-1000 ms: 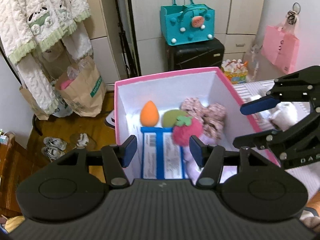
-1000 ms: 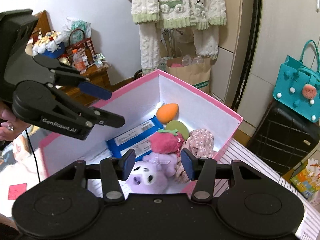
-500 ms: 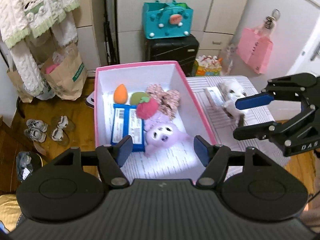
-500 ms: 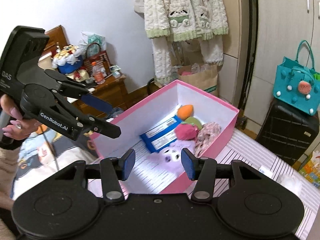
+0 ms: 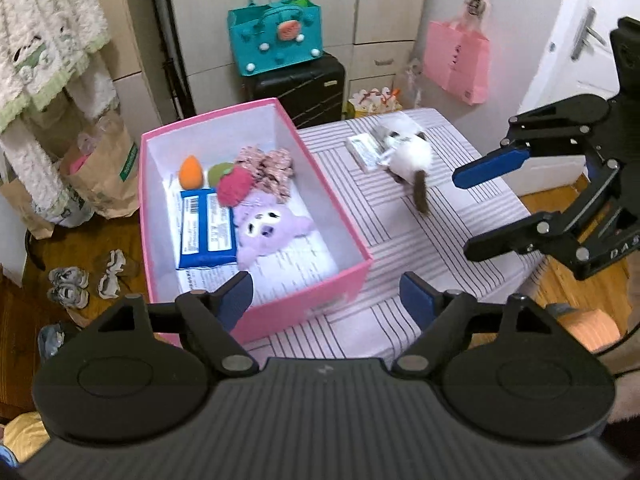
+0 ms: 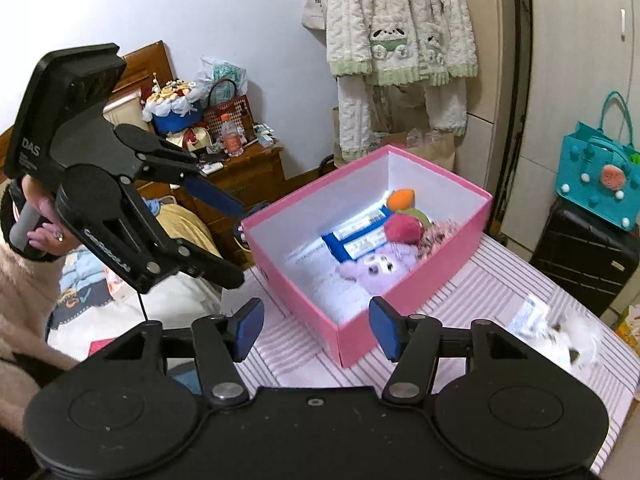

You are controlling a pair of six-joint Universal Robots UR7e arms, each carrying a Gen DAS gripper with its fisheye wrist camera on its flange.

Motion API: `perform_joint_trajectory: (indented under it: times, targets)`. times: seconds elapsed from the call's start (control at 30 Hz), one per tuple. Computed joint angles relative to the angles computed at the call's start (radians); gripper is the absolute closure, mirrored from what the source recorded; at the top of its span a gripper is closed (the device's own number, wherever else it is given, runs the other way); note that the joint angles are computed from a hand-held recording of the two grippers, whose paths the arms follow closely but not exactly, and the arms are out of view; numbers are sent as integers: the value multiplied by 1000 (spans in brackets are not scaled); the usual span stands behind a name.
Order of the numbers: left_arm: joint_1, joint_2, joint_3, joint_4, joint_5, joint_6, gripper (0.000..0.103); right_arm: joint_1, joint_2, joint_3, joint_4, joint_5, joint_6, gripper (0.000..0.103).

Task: Organize soft objects
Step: 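Withdraw both tools from the box toward the white bath puff and packet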

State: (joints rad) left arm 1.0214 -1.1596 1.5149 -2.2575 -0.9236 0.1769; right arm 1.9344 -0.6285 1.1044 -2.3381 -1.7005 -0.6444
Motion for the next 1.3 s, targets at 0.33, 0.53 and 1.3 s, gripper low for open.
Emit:
perform_joint_trajectory:
  times: [0.33,0.53,1.3]
  targets:
    - [-42,-20,111,-66,1,34,13,-24,-147,242,-151,-48,31,32]
    - [-34,8,143,-161,-60,53,13,-65,-217,364,-238,-51,47,32]
    - [29,345,-95,-421,-85,44,19,-231,-145,393,-649,-24,-15,30]
